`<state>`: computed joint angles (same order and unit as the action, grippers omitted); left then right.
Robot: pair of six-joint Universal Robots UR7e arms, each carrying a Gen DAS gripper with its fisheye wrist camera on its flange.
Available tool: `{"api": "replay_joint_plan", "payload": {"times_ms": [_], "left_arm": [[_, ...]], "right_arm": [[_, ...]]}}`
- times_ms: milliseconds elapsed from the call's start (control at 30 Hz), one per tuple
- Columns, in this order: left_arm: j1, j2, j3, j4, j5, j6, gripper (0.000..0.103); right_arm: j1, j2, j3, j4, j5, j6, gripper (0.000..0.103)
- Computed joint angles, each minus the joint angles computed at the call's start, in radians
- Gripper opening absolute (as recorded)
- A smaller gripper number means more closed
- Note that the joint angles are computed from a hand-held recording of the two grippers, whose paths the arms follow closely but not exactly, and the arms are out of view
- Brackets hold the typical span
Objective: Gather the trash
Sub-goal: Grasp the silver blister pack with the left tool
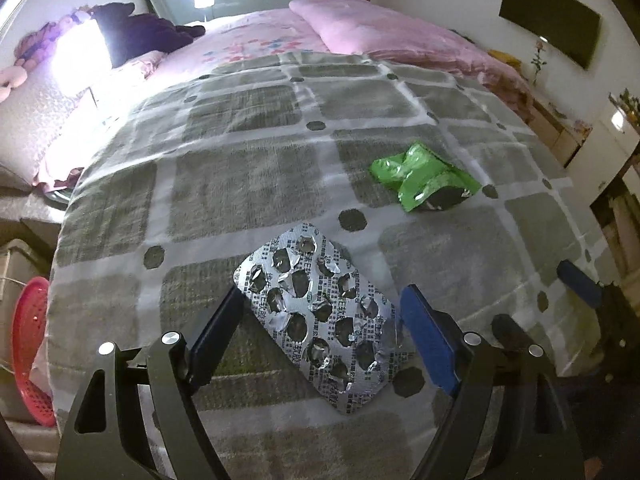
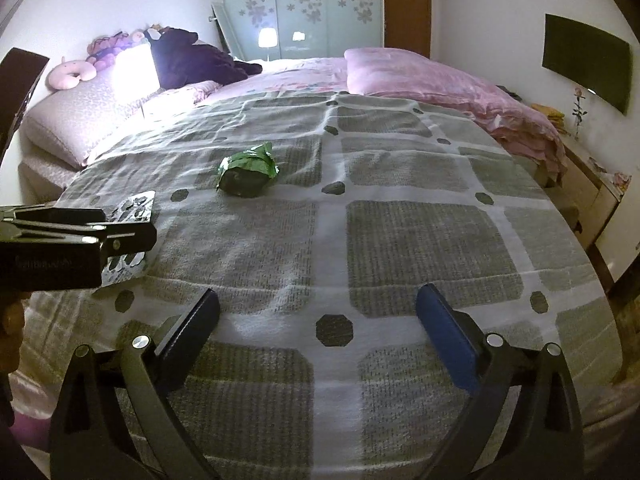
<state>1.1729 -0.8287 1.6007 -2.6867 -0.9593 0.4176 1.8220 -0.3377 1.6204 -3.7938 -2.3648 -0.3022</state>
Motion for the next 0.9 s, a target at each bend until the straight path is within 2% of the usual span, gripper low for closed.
{"api": "replay_joint_plan", "payload": {"times_ms": [133,267,400,467,500,567,600,867,900], "left_arm": [[-0.005,0.000,0.032,-0.058,0.026,0.054,0.078],[0.000,-0.009,0.044,-0.079,0.013,0.072,0.074],[0.007,-0.024,0.061,-0.108,-0.012,0.108,0.050],[0.015,-0.033,0.060,-0.096,-0.032,0.113,0.049],[0.017,-0.036,0.063,-0.102,-0.035,0.123,0.040],[0.024,-0.046,0.060,-0.090,-0.047,0.120,0.031],[0.029,-0.051,0.055,-0.080,-0.048,0.111,0.023],[0.076,-0.097,0.012,0.064,-0.173,0.022,0.022],[0.079,-0.102,0.013,0.068,-0.180,0.015,0.027]], "right_arm": [[0.000,0.000,0.000,-0.002,0.000,-0.001,0.096],[0.000,0.004,-0.002,-0.012,0.002,-0.008,0.096],[0.000,0.001,-0.001,-0.006,0.001,-0.004,0.096],[0.001,-0.003,0.001,0.010,-0.002,0.007,0.096],[0.001,-0.005,0.001,0.018,-0.003,0.011,0.096],[0.002,-0.011,0.003,0.033,-0.001,0.027,0.096],[0.001,-0.015,0.006,0.041,0.005,0.037,0.096],[-0.005,-0.051,0.002,0.139,0.067,0.098,0.091],[-0.006,-0.052,0.001,0.143,0.072,0.102,0.090]]}}
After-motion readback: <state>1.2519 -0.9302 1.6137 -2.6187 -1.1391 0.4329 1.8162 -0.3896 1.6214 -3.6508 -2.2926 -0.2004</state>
